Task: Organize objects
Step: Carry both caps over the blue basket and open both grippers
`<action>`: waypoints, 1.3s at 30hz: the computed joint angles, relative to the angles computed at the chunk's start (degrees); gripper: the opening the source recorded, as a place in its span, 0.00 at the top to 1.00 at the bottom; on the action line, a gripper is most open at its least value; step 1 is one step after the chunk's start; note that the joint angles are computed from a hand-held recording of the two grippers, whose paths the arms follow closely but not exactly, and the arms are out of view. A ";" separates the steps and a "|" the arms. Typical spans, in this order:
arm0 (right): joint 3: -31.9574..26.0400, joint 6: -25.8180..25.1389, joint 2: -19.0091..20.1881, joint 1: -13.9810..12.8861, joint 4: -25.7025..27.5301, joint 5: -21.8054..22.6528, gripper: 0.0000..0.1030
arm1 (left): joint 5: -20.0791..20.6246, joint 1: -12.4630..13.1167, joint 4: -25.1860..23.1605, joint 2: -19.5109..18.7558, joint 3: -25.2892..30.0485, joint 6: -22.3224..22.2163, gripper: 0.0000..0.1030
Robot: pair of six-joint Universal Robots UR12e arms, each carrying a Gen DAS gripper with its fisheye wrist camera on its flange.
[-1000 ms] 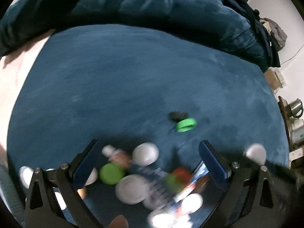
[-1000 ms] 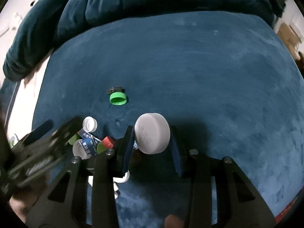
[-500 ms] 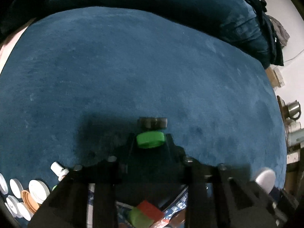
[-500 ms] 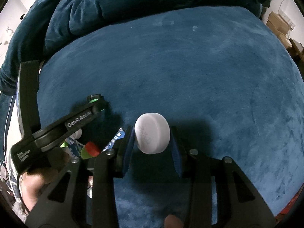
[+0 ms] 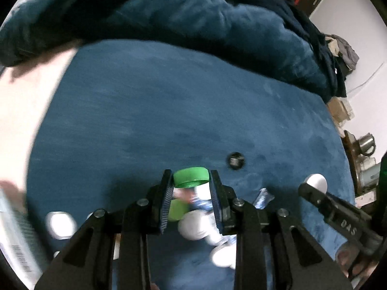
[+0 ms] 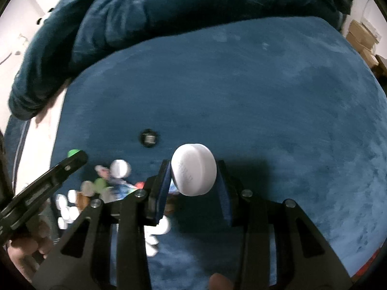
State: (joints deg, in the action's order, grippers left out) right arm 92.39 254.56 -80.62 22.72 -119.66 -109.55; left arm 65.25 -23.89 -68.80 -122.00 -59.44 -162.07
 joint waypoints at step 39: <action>-32.52 -30.54 23.19 6.72 -5.73 17.77 0.00 | 14.40 14.17 5.84 7.48 -8.51 -10.00 0.02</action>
